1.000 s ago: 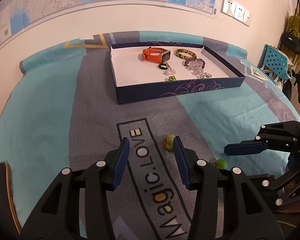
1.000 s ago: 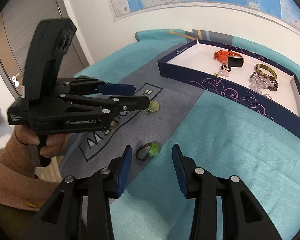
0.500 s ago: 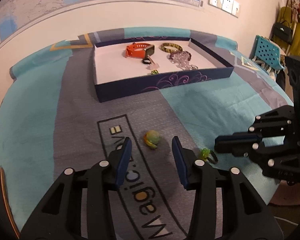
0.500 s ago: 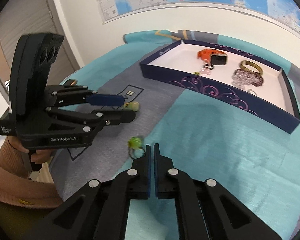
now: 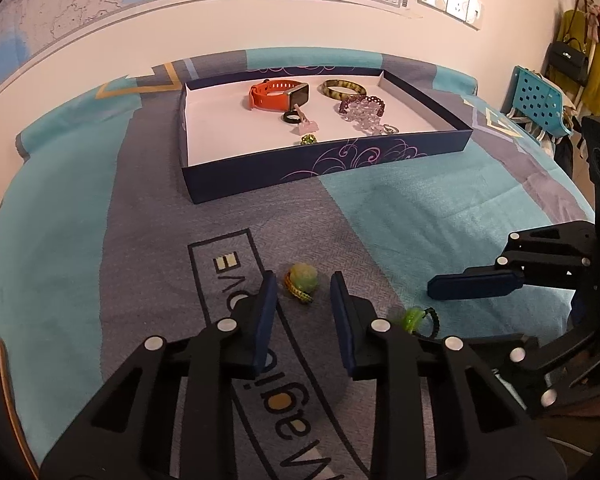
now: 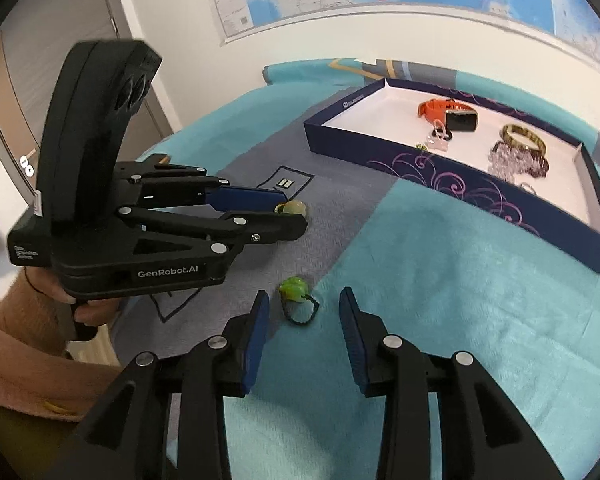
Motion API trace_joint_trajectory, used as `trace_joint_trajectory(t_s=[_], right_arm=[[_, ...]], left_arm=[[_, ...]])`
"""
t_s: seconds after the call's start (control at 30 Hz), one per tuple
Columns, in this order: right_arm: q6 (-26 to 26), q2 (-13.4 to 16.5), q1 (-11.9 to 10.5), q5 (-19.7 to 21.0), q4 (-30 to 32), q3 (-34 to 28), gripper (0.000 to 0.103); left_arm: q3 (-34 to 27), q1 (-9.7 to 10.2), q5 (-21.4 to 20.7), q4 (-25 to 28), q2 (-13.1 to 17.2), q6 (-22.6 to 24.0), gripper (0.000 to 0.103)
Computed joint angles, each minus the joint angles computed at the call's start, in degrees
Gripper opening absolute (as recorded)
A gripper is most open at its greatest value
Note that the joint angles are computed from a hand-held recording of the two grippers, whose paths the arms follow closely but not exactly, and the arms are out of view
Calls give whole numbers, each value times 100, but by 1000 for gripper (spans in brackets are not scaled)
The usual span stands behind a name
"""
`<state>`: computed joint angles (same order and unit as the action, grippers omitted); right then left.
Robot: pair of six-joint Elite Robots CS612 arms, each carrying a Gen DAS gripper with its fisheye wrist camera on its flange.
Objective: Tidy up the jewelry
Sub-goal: 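Grasp the yellow-green charm with the left gripper while the right gripper grasps the green bead charm, then lift and carry both green charms over the navy box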
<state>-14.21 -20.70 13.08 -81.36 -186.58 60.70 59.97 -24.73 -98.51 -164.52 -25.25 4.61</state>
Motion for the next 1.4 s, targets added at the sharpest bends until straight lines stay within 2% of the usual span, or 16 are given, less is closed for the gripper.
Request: trace_joint_trajectory(t_s=[0.07, 0.13, 0.3, 0.47, 0.87, 1.4], right_arm=[[-98, 33, 43, -202, -1, -63, 30], [-211, 58, 76, -412, -55, -86, 17], [-189, 48, 59, -405, -139, -38, 16], [55, -19, -5, -340, -261, 90, 16], [464, -105, -101, -382, -539, 267, 16], [652, -130, -127, -437, -746, 354, 16]], left_arm=[[4, -6, 29, -9, -1, 7, 27], [7, -9, 33, -19, -2, -5, 27], [-7, -19, 28, -29, 8, -19, 21], [-28, -11, -119, -2, 14, -48, 15], [6, -40, -55, -8, 0, -3, 16], [44, -100, -146, -203, -40, -5, 16]])
